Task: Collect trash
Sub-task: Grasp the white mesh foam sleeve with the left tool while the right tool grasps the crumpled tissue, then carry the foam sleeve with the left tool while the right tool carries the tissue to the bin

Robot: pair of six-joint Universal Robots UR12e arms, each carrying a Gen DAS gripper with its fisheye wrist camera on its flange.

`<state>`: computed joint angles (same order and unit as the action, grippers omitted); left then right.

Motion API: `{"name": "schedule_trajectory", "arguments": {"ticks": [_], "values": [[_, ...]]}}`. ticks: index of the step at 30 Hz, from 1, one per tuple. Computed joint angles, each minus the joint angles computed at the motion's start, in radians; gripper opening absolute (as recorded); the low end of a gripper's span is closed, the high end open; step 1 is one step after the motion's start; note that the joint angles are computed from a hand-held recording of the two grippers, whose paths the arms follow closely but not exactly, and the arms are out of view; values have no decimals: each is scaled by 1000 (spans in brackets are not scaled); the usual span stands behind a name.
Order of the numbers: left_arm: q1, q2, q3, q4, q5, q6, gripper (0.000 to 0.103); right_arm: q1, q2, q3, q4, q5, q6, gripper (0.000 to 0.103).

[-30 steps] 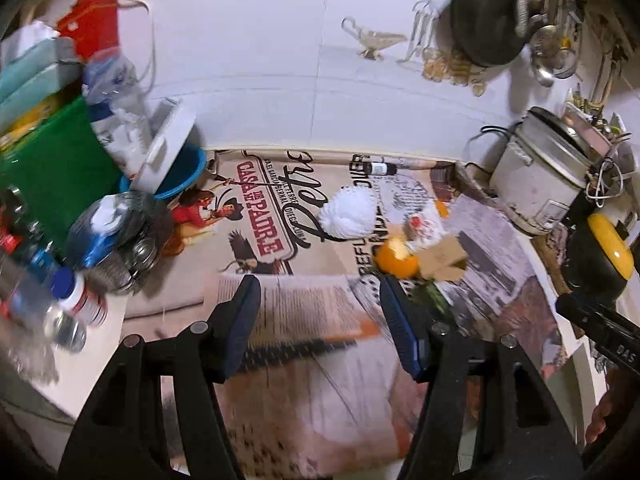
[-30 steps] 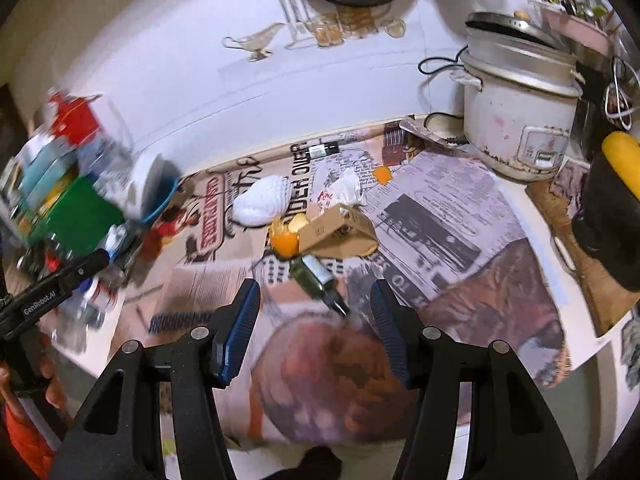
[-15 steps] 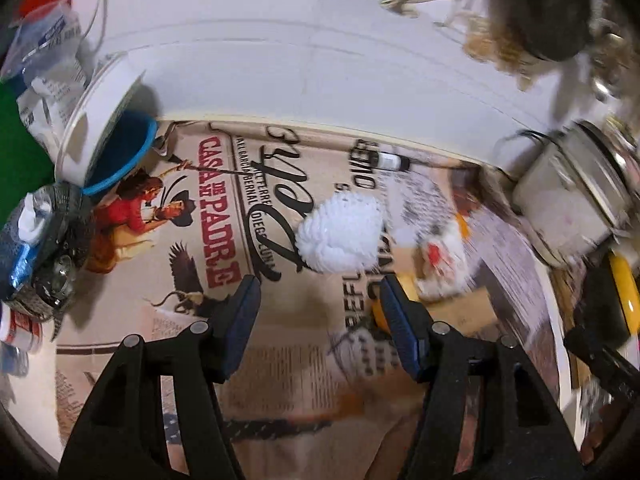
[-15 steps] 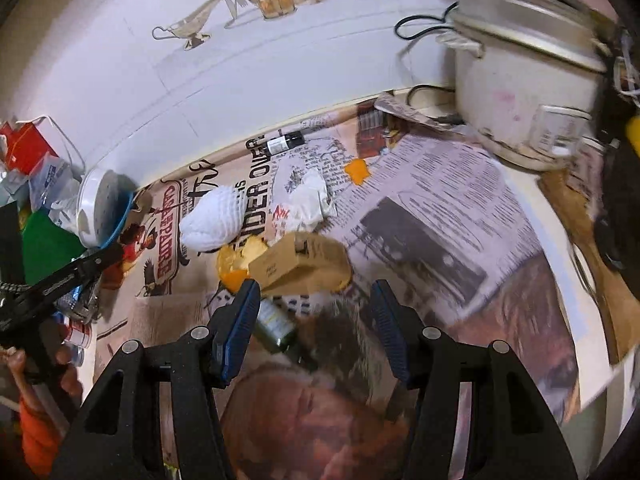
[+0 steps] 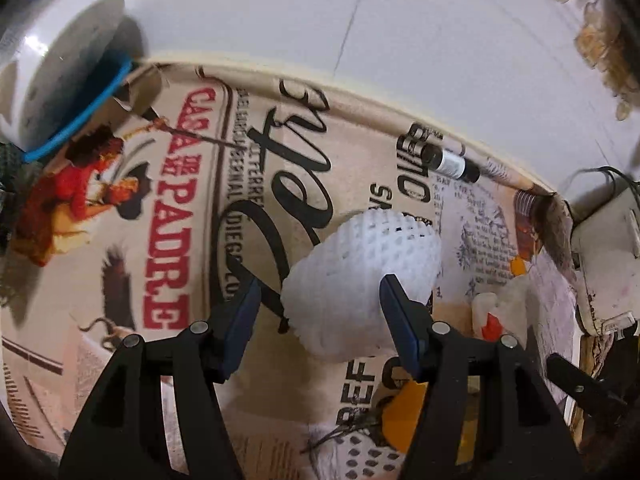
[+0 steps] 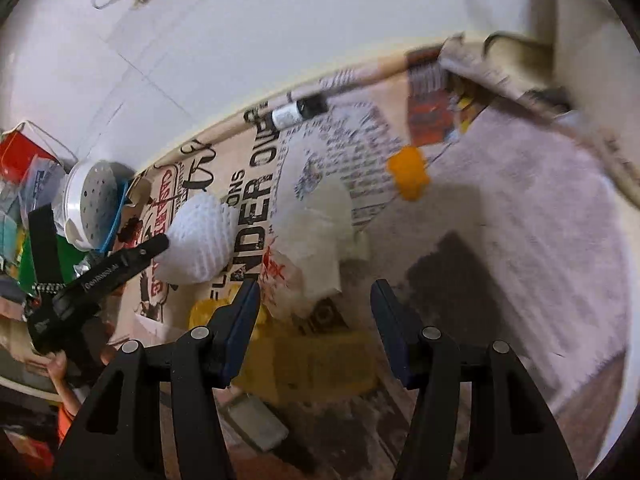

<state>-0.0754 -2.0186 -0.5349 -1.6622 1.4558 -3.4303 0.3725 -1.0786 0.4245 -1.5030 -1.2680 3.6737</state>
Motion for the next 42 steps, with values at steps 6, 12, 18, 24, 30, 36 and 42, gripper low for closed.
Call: {"name": "schedule_trajectory", "arguments": {"ticks": [6,12,18,24,30,36,42], "values": [[10,15,-49,42,-91,-30,61,7,33,-11,4,29,8,54],[20,33,-92,79,-187,-46,49,10,38,-3,-17,46,13,46],[33,37,-75,110,-208,-12,38,29,43,-23,-63,-8,0,26],[53,72,-67,164,-181,45,36,66,81,-145,-88,-153,13,25],[80,120,-55,157,-190,161,36,120,79,-203,-126,-303,31,25],[111,200,-117,180,-249,262,36,191,-43,-25,-252,-453,111,25],[114,297,-210,239,-240,270,36,243,-133,82,-303,-520,134,25]]}}
